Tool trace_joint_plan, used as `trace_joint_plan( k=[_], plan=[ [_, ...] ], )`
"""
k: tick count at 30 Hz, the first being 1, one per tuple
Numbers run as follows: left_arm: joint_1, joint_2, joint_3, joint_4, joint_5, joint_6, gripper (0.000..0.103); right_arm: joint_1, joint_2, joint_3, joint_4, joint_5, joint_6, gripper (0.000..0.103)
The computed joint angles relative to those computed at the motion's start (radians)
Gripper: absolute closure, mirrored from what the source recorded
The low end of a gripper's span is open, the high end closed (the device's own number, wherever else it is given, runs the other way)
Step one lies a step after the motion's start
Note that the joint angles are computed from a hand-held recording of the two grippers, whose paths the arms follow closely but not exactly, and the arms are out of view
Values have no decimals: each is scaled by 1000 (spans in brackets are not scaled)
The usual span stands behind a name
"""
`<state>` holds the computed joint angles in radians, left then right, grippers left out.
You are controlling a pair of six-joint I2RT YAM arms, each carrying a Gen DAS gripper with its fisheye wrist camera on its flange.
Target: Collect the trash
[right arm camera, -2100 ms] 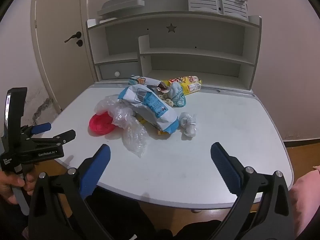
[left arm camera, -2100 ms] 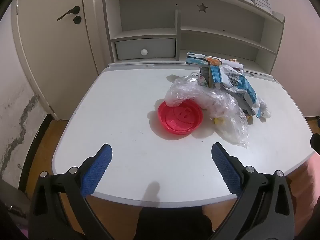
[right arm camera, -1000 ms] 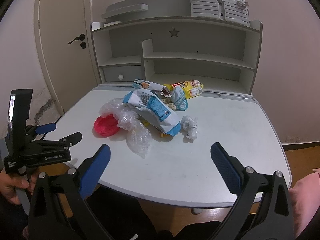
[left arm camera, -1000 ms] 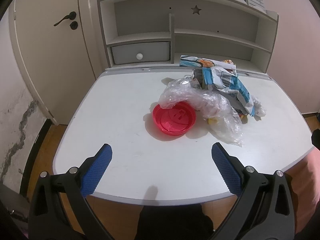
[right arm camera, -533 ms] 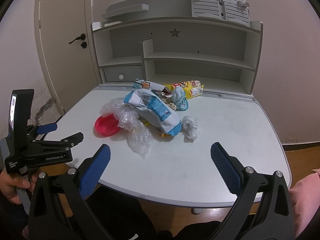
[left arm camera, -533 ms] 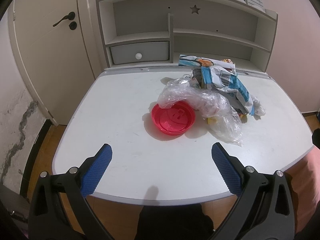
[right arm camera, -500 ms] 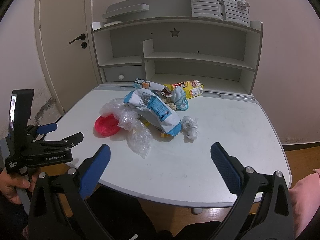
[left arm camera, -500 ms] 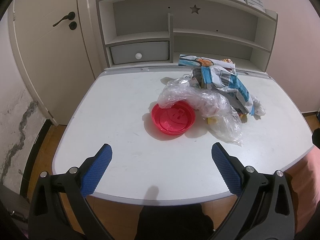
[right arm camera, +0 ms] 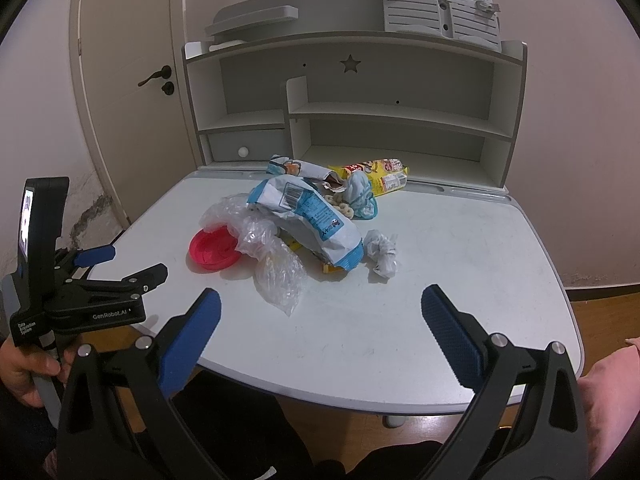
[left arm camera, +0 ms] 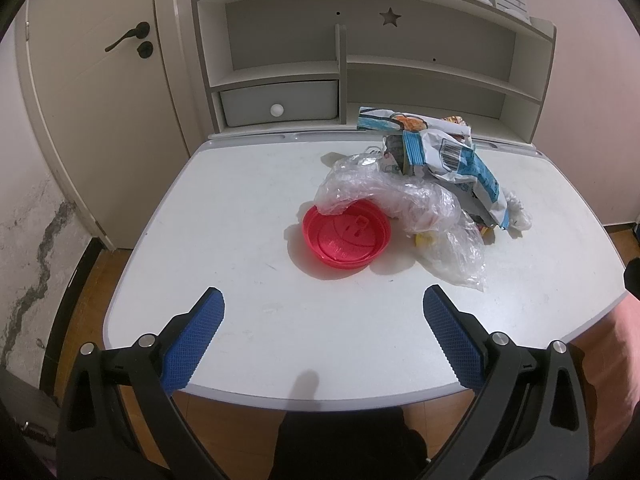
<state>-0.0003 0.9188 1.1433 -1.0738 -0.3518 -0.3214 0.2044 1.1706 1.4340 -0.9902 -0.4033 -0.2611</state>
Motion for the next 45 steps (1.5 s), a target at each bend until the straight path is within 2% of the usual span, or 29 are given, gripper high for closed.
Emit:
trace_joint_plan(
  k=[9,20,24,28,35,38,40,42,45],
  plan=[
    [7,1,-10,3,8,0,6,-2,4,3,-1,-2,-3,6],
    [101,32,-27,33,74,39,6,0,1,-18,-6,-16,-13,6],
    [196,49,-27,49,123,80,6,-1,105,20,-41,-140,-11,6],
    [290,62,-26,66,176,132,6,110,246,88,-8,-111,35,7],
    [429,79,-23,81,283,213,6,299,561,331,-2,61,51,21],
    [471,95,-32,95,319,242,6,327,676,456,-53,74,68,31],
    [492,110,-35,106,336,255,6,347,736,533,-96,96,76,64],
    [507,126,-37,118,350,267,6,357,753,574,-128,65,66,69],
    [516,156,-26,131,371,275,6,362,731,610,-130,14,76,71]
  ],
)
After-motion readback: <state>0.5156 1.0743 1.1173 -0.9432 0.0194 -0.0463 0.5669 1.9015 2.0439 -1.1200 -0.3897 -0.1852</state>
